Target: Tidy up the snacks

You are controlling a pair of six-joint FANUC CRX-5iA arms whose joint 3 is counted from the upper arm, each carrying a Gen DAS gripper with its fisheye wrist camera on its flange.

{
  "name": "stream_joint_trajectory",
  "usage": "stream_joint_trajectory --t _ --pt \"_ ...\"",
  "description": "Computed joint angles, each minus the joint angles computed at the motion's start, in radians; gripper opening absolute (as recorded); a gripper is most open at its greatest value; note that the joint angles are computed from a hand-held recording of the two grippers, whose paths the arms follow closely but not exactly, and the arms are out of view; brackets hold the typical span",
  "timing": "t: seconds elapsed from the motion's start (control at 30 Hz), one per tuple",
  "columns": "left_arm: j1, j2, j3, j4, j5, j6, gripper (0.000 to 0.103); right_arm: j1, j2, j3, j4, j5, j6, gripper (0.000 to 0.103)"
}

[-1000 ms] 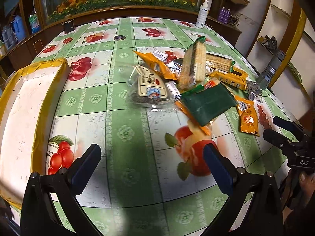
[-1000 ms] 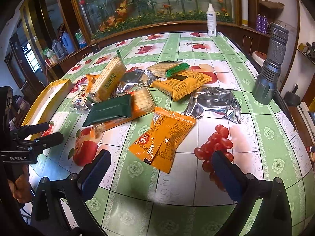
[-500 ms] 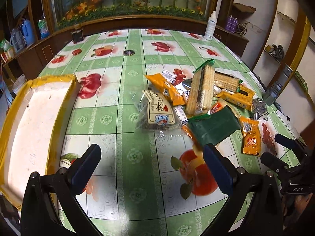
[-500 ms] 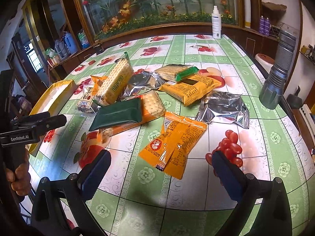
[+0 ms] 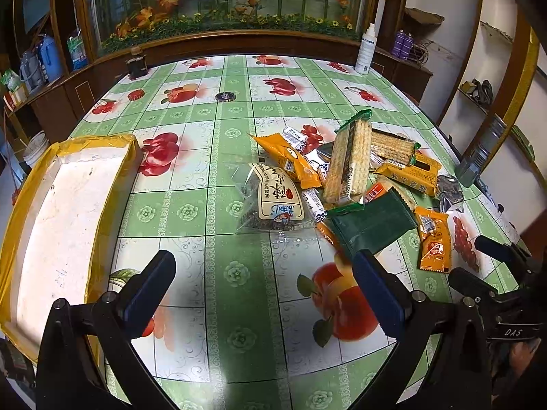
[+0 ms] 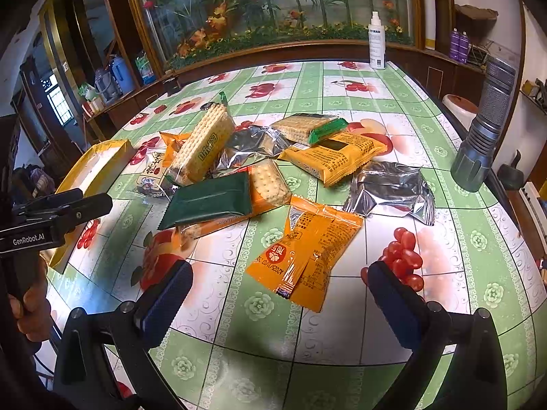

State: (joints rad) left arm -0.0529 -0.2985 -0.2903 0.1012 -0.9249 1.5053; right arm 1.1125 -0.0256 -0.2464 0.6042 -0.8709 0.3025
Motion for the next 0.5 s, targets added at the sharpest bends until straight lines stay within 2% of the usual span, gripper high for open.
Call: stream_joint_trajectory --t 0.13,0.5 --pt "0.015 0.009 -0.002 0.023 -0.001 -0.011 0.103 -0.001 0.003 0.002 -0.005 0.001 0.002 0.103" --pt "-0.015 0.078 0.055 -0.02 0.012 -0.001 0.103 -0.019 0.021 0.012 -0.05 0.007 0.006 0.103"
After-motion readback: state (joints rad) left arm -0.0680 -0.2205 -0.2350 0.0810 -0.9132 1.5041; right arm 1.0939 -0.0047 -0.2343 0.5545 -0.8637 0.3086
